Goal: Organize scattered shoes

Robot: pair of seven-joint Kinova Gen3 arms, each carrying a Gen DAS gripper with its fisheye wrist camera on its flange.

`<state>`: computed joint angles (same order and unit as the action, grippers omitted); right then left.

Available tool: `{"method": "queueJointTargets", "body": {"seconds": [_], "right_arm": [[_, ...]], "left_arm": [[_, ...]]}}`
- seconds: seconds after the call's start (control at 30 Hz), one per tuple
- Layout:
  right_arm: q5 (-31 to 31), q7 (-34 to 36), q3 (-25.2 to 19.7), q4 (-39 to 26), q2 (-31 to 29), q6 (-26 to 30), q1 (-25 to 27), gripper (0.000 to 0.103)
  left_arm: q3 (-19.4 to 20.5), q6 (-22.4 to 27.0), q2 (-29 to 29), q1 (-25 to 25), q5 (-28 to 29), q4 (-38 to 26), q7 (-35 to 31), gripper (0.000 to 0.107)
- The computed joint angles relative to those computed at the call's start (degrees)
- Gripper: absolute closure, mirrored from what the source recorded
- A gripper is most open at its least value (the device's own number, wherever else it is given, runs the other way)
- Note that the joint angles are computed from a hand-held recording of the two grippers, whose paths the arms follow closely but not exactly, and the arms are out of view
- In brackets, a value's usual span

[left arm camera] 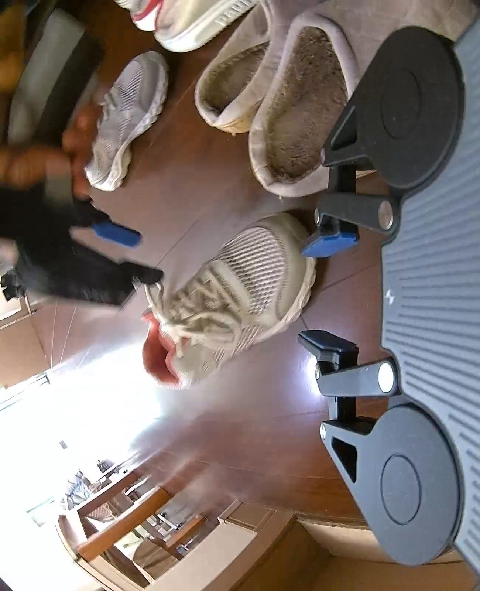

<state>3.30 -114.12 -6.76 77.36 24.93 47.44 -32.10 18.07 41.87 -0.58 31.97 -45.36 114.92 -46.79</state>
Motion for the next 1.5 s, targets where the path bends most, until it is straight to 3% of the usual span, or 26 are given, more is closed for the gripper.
{"method": "queueJointTargets", "body": {"seconds": [0.07, 0.17, 0.23, 0.3, 0.47, 0.5, 0.57, 0.8, 0.87, 1.07, 1.17, 1.33, 1.4, 1.5], "right_arm": [[3.95, 1.22, -0.01, 3.21, -2.48, -3.71, -1.72, 0.057], [10.2, 7.0, 1.62, 6.0, -4.47, -8.97, -7.07, 0.051], [11.89, 9.96, -0.72, 4.57, -3.36, -9.63, -6.39, 0.051], [9.86, 13.05, -2.06, 0.17, -0.97, -8.29, -4.74, 0.052], [3.34, 16.26, -7.12, -9.41, 6.8, -4.36, 0.43, 0.055], [1.84, 16.92, -7.93, -10.99, 8.6, -3.53, 1.32, 0.06], [-1.91, 18.93, -8.56, -11.2, 10.43, -4.63, 2.77, 0.087], [-10.21, 28.07, -6.1, 2.15, 3.48, -15.28, 5.8, 0.091], [-10.59, 32.38, -7.35, 4.78, 1.13, -15.09, 8.76, 0.091], [-8.33, 36.03, -3.27, 4.83, -1.8, -7.92, 10.91, 0.09], [-5.66, 30.64, 0.04, 8.61, -4.02, -9.18, 9.69, 0.068], [-3.22, 20.34, -3.69, 21.28, -12.91, -18.39, 13.83, 0.038], [-3.21, 15.68, -1.74, 26.59, -17.33, -20.42, 12.27, 0.034], [2.56, 8.7, 0.83, 31.43, -19.54, -20.43, 5.36, 0.034]], "left_arm": [[-2.52, 1.15, -0.05, 0.42, 0.25, -0.45, 3.07, 0.055], [-9.55, 2.58, -0.22, 4.59, -0.42, -0.82, 7.98, 0.054], [-13.52, 0.55, 0.24, 3.54, 0.77, -1.86, 7.33, 0.055], [-15.23, -3.2, 0.59, 0.55, 3.48, -2.44, 3.45, 0.055], [-17.27, -5.61, 4.03, -1.36, 10.94, -4.68, -5.06, 0.056], [-17.24, -5.72, 4.59, -1.51, 12.69, -4.89, -6.87, 0.056], [-17.07, -5.6, 5.55, -1.07, 14.99, -4.94, -9.4, 0.056], [-16.67, -6.75, 6.59, 4.24, 14.34, -4.54, -13.13, 0.055], [-16.61, -7.08, 6.8, 5.25, 14.98, -5.45, -14.51, 0.055], [-16.78, -7.83, 10.7, 6.88, 20.09, -11.01, -19.39, 0.055], [-16.47, -6.7, 14.03, 5.61, 25.46, -16.35, -24.85, 0.049], [-14.67, -0.48, 20.75, 1.91, 33.68, -28.97, -32.64, 0.045], [-10.7, 0.86, 23.76, -1.78, 33.12, -34.28, -30.9, 0.045], [-2.88, 1.12, 29.23, -7.86, 30.04, -42.24, -26.1, 0.045]]}}
